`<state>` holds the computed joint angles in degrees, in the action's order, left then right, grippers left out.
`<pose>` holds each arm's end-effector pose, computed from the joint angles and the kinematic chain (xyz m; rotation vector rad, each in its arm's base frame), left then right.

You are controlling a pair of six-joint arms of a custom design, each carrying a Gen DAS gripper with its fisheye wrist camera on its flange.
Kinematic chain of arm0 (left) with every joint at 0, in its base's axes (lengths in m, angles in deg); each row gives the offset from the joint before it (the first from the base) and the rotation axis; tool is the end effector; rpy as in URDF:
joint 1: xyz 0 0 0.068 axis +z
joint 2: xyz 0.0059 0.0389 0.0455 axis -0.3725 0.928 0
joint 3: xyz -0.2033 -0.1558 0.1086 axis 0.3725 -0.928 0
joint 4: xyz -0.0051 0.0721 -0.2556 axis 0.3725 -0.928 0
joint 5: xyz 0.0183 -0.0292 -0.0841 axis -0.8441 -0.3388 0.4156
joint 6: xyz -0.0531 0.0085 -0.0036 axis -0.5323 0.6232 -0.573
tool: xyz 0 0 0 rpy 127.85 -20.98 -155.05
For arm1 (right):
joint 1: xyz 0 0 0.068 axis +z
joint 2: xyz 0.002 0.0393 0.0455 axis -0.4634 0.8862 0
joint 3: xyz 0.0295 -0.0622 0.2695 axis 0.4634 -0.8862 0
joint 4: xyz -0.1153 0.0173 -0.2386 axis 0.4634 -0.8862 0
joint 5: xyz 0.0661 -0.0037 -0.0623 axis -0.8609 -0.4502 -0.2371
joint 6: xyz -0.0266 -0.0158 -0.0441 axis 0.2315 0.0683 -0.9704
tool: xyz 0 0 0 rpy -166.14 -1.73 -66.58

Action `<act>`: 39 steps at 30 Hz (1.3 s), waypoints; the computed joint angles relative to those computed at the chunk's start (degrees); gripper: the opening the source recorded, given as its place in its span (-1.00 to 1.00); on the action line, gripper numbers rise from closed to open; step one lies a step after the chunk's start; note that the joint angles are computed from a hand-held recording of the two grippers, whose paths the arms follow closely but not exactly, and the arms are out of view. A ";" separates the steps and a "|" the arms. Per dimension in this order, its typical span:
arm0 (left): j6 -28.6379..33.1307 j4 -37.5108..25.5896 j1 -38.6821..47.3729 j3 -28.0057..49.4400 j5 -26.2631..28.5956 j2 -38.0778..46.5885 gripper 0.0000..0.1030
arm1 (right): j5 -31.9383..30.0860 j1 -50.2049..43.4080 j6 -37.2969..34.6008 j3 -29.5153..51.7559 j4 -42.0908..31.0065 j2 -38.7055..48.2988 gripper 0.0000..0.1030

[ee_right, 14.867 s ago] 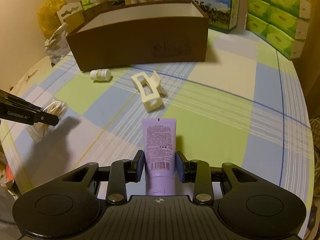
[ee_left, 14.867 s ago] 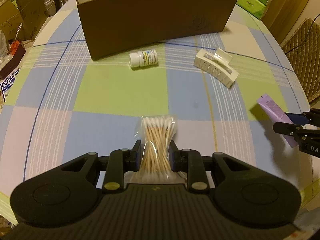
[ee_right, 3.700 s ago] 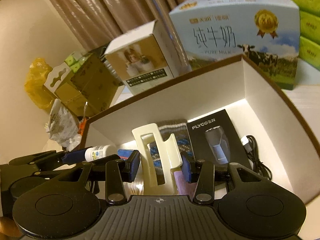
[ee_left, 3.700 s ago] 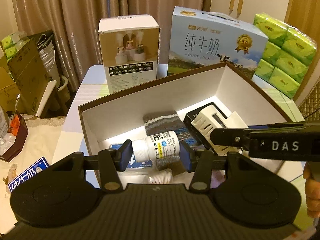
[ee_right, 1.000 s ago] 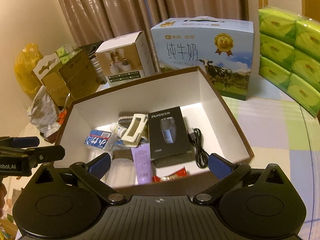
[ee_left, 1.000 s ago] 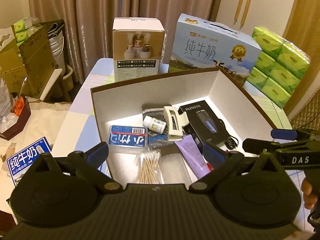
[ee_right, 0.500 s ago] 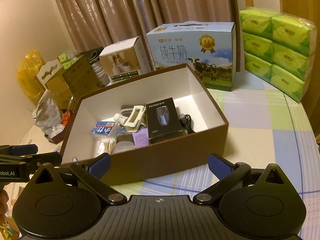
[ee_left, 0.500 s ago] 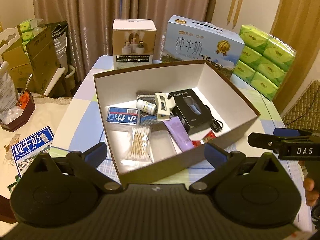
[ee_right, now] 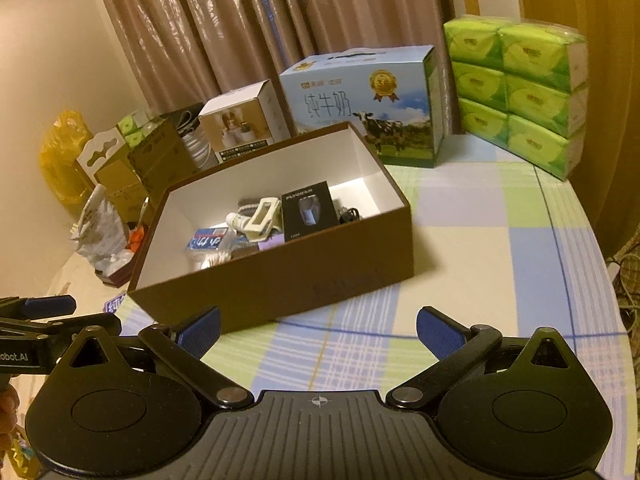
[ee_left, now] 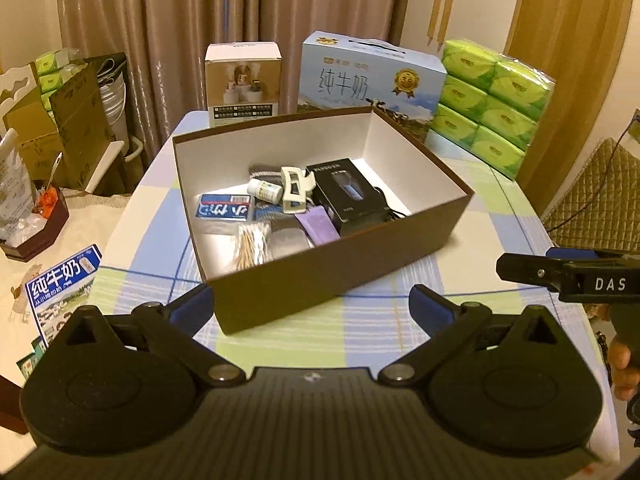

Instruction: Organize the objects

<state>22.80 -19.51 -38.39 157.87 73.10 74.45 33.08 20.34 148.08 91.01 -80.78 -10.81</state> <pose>0.3631 -0.1218 0.2903 0.8819 2.2527 -0.4593 0.2019 0.1927 0.2499 0.5053 2.2498 0.1608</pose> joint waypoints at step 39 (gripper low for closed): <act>-4.48 -3.76 -4.20 -31.92 -4.83 -32.93 0.98 | 7.28 35.38 42.08 0.27 -33.34 -1.63 0.96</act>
